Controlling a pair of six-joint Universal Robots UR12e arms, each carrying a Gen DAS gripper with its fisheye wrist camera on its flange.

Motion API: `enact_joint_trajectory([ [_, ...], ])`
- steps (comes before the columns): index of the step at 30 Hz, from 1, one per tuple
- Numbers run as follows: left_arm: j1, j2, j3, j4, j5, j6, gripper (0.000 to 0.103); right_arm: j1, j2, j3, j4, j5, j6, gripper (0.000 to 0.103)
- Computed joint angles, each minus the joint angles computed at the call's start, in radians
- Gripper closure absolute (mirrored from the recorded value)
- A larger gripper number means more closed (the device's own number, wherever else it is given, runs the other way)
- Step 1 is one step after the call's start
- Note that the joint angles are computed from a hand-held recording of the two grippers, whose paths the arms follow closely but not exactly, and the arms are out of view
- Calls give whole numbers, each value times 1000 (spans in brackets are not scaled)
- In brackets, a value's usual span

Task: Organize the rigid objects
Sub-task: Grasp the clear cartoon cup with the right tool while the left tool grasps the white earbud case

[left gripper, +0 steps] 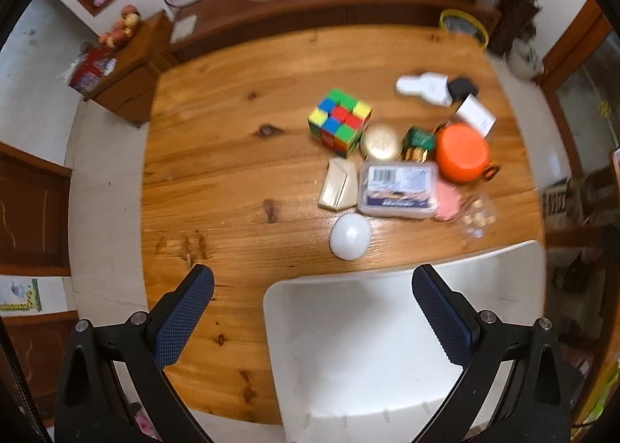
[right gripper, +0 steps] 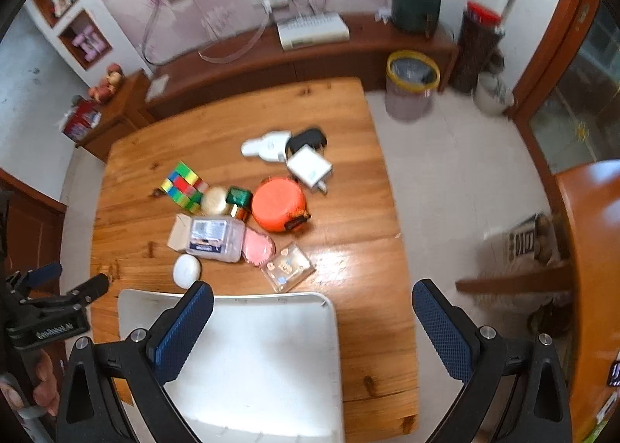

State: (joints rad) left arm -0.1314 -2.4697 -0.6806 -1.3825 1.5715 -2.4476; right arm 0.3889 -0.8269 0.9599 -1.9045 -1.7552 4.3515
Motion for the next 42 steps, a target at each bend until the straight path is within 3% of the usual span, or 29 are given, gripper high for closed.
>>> enact_joint_trajectory([
  [5, -15, -116, 151, -140, 55, -8, 1, -30, 70, -59, 47, 109, 46, 0],
  [14, -34, -226, 289, -260, 119, -29, 1, -80, 166, -130, 117, 293, 119, 4],
  [21, -46, -237, 289, -287, 144, -29, 1, -106, 193, -127, 114, 406, 197, 8],
  [27, -48, -226, 248, -271, 154, -37, 1, -119, 226, -160, 153, 483, 197, 11],
  [34, -43, -255, 286, -303, 170, -70, 1, -132, 251, -161, 146, 564, 179, 28],
  [37, -40, -290, 343, -328, 164, -74, 1, -139, 235, -113, 91, 555, 183, 32],
  [42, -35, -294, 351, -337, 162, -78, 9, -142, 245, -150, 132, 518, 134, 50],
])
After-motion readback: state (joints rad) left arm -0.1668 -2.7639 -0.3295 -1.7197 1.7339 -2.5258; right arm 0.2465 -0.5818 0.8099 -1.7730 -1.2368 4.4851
